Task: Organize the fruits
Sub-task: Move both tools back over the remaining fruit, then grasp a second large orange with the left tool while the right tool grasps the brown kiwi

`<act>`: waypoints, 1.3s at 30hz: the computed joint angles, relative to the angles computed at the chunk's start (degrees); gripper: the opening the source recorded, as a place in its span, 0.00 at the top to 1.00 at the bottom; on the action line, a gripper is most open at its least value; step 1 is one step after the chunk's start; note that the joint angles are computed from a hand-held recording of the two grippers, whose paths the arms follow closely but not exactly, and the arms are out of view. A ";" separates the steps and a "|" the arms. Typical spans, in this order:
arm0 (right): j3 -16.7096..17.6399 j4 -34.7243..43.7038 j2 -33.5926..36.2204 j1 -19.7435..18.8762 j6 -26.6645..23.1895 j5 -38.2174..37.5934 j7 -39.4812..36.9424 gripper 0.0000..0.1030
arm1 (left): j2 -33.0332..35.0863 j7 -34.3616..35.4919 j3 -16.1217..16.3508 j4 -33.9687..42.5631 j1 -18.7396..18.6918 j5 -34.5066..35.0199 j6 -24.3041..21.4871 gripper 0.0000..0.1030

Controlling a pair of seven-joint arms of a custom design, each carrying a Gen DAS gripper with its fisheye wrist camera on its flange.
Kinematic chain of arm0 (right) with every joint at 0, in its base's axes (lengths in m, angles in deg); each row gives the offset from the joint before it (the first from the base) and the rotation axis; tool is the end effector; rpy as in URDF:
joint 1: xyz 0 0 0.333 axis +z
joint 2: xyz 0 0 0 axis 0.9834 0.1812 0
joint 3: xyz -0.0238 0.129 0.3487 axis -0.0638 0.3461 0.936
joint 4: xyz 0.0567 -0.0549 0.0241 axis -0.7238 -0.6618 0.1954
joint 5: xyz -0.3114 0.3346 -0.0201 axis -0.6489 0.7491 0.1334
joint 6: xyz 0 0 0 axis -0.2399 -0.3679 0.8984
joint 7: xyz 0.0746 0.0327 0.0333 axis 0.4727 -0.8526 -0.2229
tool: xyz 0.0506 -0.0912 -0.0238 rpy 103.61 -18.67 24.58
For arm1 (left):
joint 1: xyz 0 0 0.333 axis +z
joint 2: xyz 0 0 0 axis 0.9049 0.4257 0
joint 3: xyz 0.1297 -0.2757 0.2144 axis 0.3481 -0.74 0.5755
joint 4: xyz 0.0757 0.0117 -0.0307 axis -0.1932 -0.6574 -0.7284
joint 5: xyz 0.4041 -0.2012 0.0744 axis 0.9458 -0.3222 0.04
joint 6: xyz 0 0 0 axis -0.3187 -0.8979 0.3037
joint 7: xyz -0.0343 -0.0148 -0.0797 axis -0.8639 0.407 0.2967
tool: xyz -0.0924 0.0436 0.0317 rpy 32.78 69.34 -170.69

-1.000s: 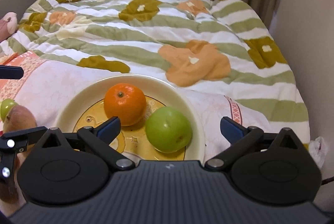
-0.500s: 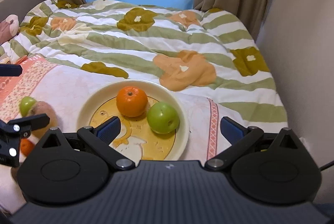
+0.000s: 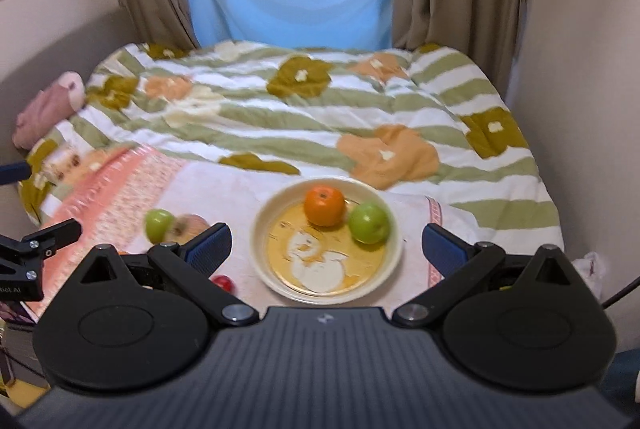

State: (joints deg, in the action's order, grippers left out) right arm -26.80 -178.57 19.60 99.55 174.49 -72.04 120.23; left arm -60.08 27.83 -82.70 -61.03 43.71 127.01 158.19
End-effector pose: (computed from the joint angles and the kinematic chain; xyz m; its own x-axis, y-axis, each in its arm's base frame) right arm 0.5814 0.3133 0.6025 0.2876 -0.9562 -0.0547 -0.6278 -0.1450 -0.7648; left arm 0.4765 -0.4129 0.5855 -0.0534 -0.9705 -0.2351 -0.5289 0.2272 -0.8177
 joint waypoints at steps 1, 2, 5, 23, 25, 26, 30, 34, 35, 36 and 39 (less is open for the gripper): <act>0.10 -0.75 -0.79 0.19 0.75 1.17 -0.47 0.00 | -1.26 -0.15 0.06 -0.92 0.00 -0.40 -0.46 0.00; 0.31 -1.14 -1.24 0.32 1.08 2.21 -0.72 0.00 | -2.66 -0.33 0.09 -2.00 0.16 -0.72 -0.73 0.00; 1.56 -2.35 -2.54 0.42 1.55 1.77 1.77 0.00 | -6.85 1.19 0.49 -5.69 1.16 -2.98 0.95 0.00; 3.96 0.04 3.75 8.37 -0.86 -23.19 32.28 0.00 | -7.80 33.74 6.84 -18.69 7.29 -25.56 27.43 0.01; 2.96 0.75 5.47 10.09 -1.11 -25.33 34.33 0.00 | -6.19 38.70 7.80 -18.98 7.28 -28.82 29.80 0.02; 2.33 1.06 6.27 11.02 -1.17 -27.00 35.49 0.00 | -5.40 40.82 8.13 -19.18 7.34 -30.29 31.05 0.02; 0.54 2.68 9.73 14.24 -2.56 -29.43 35.50 0.00 | -1.57 50.48 9.53 -19.38 6.64 -37.18 35.08 0.06; -1.05 4.18 13.13 16.97 -4.03 -28.26 34.68 0.00 | 1.95 65.35 11.13 -18.91 4.11 -51.15 35.89 0.11; -1.50 4.56 14.06 17.52 -3.80 -27.92 34.48 0.00 | 2.92 67.87 10.81 -18.45 4.22 -53.43 35.86 0.11; -2.06 4.84 14.85 18.09 -3.43 -27.74 34.43 0.00 | 3.58 69.63 10.28 -18.17 4.60 -54.75 36.00 0.11; -3.63 5.89 16.89 19.78 -3.22 -26.93 34.30 0.00 | 5.80 71.85 8.62 -16.97 6.12 -54.65 35.99 0.12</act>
